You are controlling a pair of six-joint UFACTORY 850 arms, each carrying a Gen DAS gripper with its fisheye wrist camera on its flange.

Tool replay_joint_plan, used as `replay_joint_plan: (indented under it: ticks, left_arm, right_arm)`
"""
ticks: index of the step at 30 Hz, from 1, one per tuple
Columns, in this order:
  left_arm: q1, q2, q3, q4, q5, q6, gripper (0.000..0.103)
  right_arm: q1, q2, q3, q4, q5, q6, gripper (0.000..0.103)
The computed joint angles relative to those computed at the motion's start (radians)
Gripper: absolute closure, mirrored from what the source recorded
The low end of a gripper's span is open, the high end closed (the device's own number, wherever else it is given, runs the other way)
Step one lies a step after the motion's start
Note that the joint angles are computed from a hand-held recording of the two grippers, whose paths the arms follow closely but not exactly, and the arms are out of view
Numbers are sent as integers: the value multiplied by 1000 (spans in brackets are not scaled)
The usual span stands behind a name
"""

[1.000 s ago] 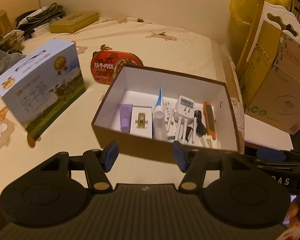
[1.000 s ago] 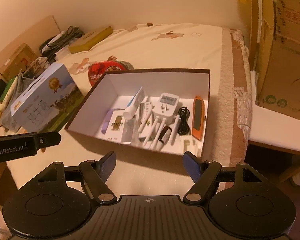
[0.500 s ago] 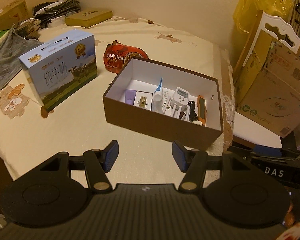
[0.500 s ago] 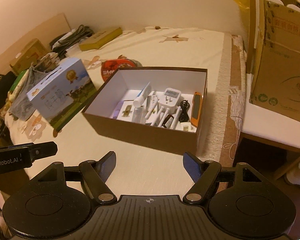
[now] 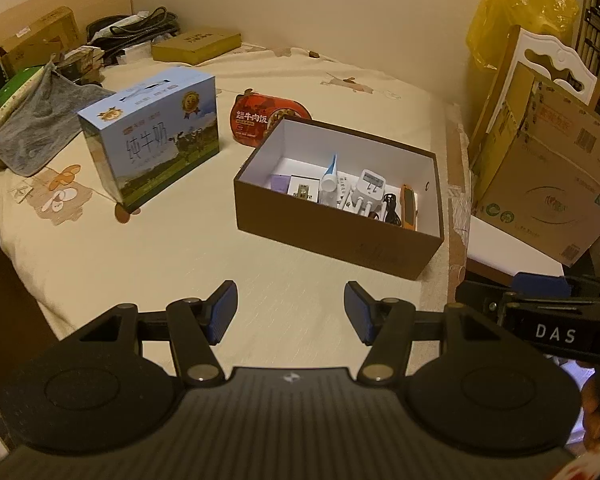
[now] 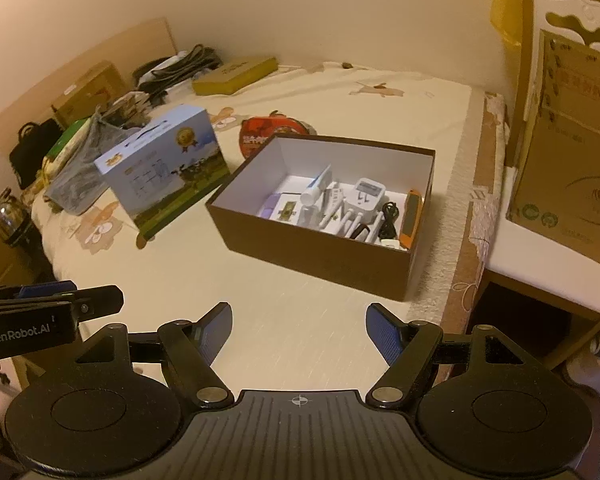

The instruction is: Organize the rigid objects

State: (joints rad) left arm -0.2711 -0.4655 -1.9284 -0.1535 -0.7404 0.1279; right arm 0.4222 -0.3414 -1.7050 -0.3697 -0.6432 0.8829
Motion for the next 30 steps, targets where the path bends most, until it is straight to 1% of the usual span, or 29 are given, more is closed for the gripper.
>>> replay_joint_plan:
  ticks: [13,30]
  left_arm:
    - [16,115,151,-1,37,26,48]
    - [28,157,226,1,32,33,48]
  right_arm:
    - [45,28,30,-23,2,-11,32]
    - [63,29,48,18,-1,-69,32]
